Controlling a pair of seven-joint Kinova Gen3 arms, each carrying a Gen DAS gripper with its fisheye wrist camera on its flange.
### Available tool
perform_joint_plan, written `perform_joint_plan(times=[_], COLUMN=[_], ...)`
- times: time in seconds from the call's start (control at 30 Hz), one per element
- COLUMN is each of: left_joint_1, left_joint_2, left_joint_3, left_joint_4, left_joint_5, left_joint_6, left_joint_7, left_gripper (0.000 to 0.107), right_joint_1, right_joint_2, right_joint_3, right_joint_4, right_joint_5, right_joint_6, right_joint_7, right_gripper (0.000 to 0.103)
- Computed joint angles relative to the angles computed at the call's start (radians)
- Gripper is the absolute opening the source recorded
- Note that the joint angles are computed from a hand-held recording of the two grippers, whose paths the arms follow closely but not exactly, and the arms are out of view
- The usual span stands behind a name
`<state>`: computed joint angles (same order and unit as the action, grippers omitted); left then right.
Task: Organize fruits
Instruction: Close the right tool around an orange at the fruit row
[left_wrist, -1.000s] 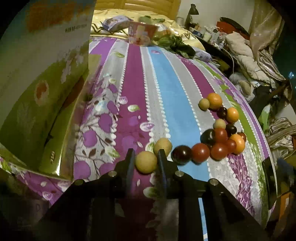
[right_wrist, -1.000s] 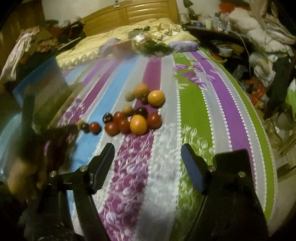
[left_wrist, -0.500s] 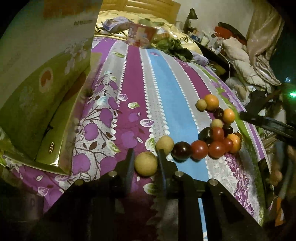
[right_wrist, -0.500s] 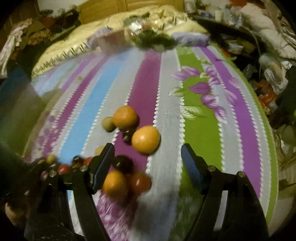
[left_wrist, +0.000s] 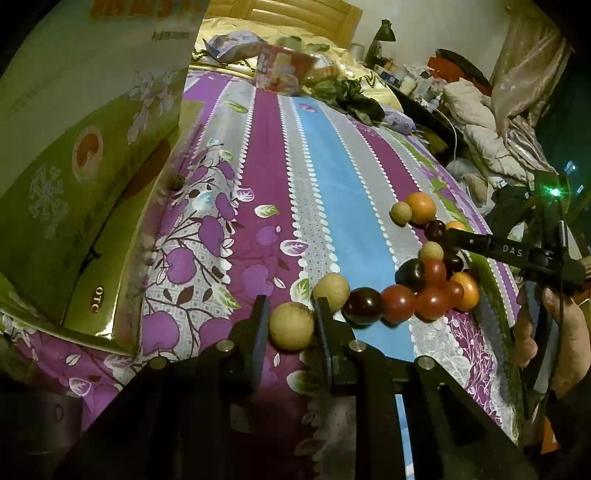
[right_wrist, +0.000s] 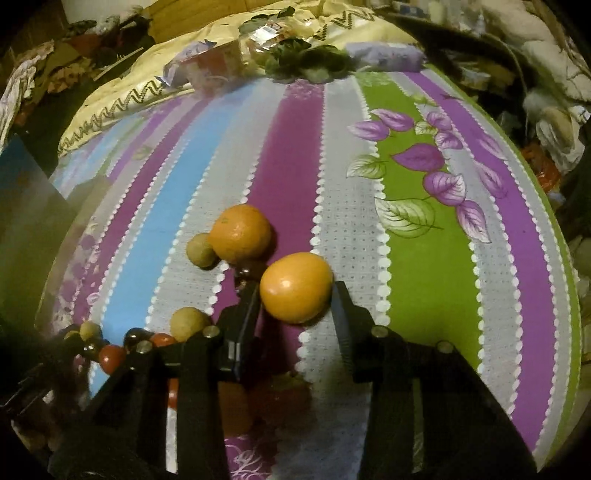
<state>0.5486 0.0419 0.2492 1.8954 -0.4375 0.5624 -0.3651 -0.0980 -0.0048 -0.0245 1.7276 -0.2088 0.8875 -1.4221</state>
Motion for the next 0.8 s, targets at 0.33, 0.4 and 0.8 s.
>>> perform_joint_plan(times=[0.33,0.4,0.8], left_joint_1=[0.023,0.037,0.118], left_joint_2=[-0.012,-0.01,-0.012], left_joint_3=[0.032,0.043,0.088], left_joint_4=[-0.094,-0.124,-0.215], left_joint_5=[-0.004,-0.01,-0.005], left_joint_6=[0.169,0.218,0.381], left_joint_7=[0.009,0.007,0.022], left_gripper=[0.024,0.024,0.024], right_joint_1=[-0.019,-0.028,-0.062], right_joint_2=[-0.166,-0.205,-0.337], right_joint_3=[-0.043,-0.056,-0.113], right_joint_4=[0.027,0.052,0.151], right_joint_5=[0.124,0.145,0.198], right_joint_6=[0.047,0.073,0.189], right_joint_7=[-0.199,-0.239,-0.363], right_gripper=[0.04,0.04,0.04])
